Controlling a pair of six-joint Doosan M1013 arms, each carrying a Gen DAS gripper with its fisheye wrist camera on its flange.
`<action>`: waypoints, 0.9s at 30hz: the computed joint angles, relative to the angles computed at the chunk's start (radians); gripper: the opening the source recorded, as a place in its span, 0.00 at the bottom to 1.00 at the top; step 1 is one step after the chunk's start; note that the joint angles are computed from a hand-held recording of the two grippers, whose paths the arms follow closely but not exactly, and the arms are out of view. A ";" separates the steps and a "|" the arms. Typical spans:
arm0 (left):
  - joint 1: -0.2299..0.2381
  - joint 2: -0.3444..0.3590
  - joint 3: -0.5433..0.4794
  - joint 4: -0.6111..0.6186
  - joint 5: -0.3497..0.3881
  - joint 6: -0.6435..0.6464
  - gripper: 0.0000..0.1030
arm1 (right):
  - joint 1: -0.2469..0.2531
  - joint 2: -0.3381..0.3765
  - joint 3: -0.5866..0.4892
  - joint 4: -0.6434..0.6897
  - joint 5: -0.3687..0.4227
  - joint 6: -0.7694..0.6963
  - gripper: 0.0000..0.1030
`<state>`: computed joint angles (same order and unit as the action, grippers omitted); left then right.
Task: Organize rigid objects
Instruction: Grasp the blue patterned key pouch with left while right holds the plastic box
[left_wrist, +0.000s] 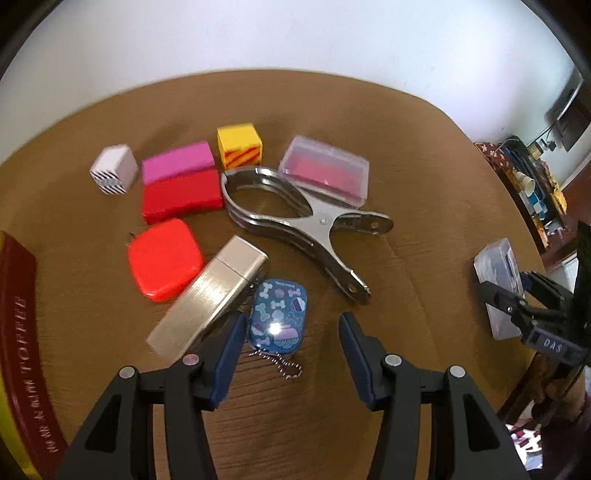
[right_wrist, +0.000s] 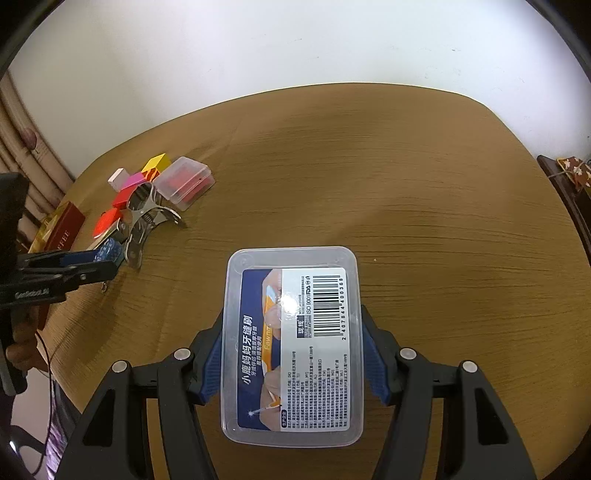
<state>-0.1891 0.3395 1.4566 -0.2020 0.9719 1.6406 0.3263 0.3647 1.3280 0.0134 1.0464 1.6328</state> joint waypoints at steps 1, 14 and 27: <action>0.001 -0.003 0.006 0.001 -0.018 -0.013 0.36 | 0.000 0.000 0.001 0.000 -0.001 0.000 0.58; 0.077 -0.197 0.116 -0.053 -0.138 -0.142 0.30 | 0.004 -0.001 0.001 -0.015 -0.008 0.005 0.58; 0.255 -0.087 0.007 0.102 0.016 -0.260 0.30 | 0.027 0.002 -0.025 -0.017 0.001 -0.016 0.58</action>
<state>0.0658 0.2523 1.4636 -0.0996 0.9883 1.3803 0.3532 0.3669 1.3026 -0.0039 1.0472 1.6171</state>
